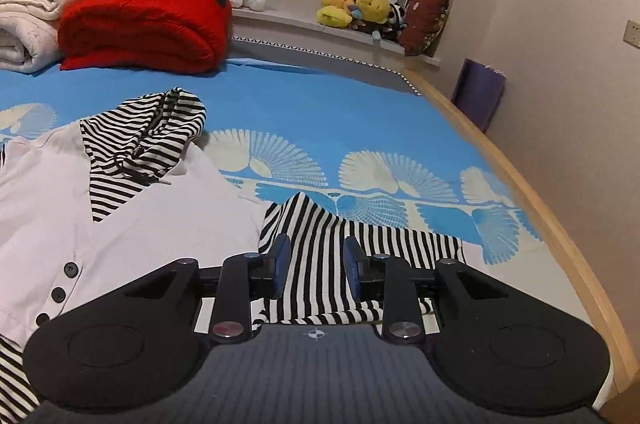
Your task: Fold small clothes
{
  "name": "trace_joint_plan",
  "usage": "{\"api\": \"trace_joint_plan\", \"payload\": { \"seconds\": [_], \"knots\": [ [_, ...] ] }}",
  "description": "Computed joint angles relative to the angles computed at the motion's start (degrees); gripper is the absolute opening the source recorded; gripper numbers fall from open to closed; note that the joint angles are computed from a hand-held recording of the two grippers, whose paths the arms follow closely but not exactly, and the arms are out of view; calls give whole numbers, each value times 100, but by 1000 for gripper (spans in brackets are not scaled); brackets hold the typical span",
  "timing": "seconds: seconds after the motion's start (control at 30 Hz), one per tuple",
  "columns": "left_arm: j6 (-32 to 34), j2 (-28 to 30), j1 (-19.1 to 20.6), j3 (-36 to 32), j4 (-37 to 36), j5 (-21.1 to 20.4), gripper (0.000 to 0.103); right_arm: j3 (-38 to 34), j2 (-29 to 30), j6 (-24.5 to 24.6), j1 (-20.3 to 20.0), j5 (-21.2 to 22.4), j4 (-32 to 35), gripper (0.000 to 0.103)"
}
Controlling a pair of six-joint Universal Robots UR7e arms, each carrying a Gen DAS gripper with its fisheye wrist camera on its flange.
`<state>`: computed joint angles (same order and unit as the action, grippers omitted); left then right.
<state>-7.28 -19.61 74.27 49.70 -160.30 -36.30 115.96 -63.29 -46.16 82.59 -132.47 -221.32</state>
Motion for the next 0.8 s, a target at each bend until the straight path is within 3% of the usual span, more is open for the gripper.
{"api": "trace_joint_plan", "payload": {
  "seconds": [0.1, 0.2, 0.3, 0.4, 0.47, 0.5, 0.53, 0.57, 0.6, 0.67, 0.73, 0.8],
  "knots": [
    [505, 137, -148, -148, -444, 318, 1, -42, 70, -76, 39, -53, -78, 30],
    [1768, 293, -446, -216, -1559, 360, 1, -35, 96, -71, 73, -28, -125, 30],
    [2541, 146, -845, 216, -2341, -192, 1, -18, 106, -127, 112, 3, -176, 30],
    [3329, -136, -1344, 1147, -2932, -1214, 1, -2, 96, -160, 131, 30, -215, 30],
    [3256, -439, -1623, 1842, -2472, -2077, 1, 21, 57, -83, 137, 23, -193, 30],
    [3055, -585, -1691, 2034, -1882, -2566, 1, 39, 22, -27, 137, 22, -167, 30],
    [2849, -693, -1765, 2259, -1282, -3166, 6, 52, -8, 56, 133, 20, -124, 30],
    [2701, -748, -1795, 2329, -682, -3633, 18, 55, -27, 133, 132, 12, -84, 30],
    [2577, -769, -1845, 2363, -82, -3971, 23, 65, -54, 225, 127, 3, -45, 30],
    [2518, -781, -1987, 2326, 632, -3939, 28, 85, -98, 415, 117, -6, 32, 30],
    [2322, -800, -2105, 2283, 658, -3450, 29, 120, -157, 646, 101, -4, 177, 30],
    [1609, -853, -2144, 2064, 849, -2830, 30, 166, -226, 858, 74, 53, 352, 30]
  ]
}}
